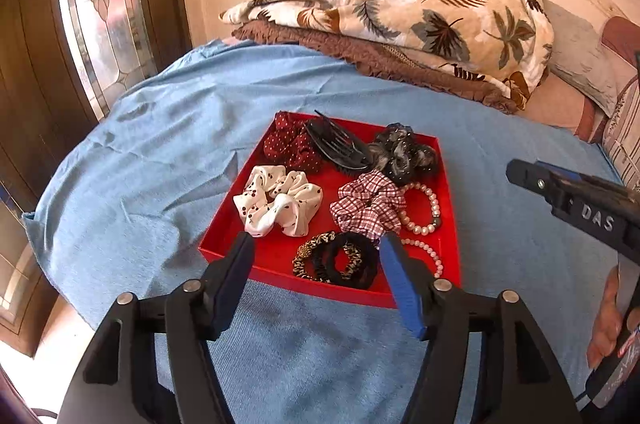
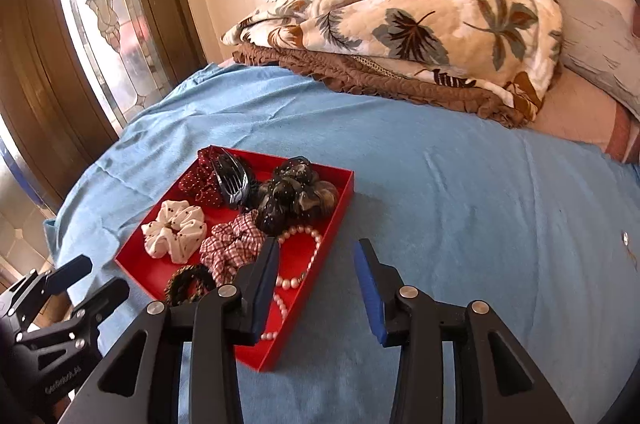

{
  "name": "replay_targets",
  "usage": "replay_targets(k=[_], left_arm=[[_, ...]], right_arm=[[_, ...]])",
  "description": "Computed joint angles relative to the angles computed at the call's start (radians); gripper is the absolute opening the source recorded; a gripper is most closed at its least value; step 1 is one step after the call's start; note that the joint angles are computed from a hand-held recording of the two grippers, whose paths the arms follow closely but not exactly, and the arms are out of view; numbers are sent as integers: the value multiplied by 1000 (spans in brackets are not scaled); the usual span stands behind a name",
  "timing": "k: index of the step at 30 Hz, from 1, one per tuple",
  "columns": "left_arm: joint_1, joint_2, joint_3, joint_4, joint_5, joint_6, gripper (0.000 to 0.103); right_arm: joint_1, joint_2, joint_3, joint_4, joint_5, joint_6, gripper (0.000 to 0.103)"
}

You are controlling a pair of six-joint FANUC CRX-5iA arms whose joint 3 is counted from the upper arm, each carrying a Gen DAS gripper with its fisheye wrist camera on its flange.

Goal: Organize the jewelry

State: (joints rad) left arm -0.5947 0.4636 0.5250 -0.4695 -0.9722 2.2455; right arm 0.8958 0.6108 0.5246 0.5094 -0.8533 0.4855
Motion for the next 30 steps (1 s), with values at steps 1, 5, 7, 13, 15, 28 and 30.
replay_targets(k=[1, 5, 7, 13, 15, 28, 30], left_arm=[[-3, -2, 0, -5, -2, 2, 67], [-21, -7, 6, -30, -14, 11, 69], [-32, -10, 9, -44, -19, 16, 69], [-68, -26, 5, -112, -24, 68, 74], [-84, -36, 2, -144, -24, 97, 75], [-274, -97, -29, -622, -94, 438, 103], [-272, -98, -27, -604, -88, 427, 103]], right_arm=[[3, -16, -25, 8, 10, -15, 42], [18, -73, -117, 50, 38, -75, 43], [28, -105, -169, 76, 54, -109, 43], [54, -177, -291, 158, 65, -211, 47], [63, -199, -329, 190, 62, -251, 48], [101, -301, -527, 345, 24, -472, 63], [99, -299, -543, 357, -4, -483, 67]])
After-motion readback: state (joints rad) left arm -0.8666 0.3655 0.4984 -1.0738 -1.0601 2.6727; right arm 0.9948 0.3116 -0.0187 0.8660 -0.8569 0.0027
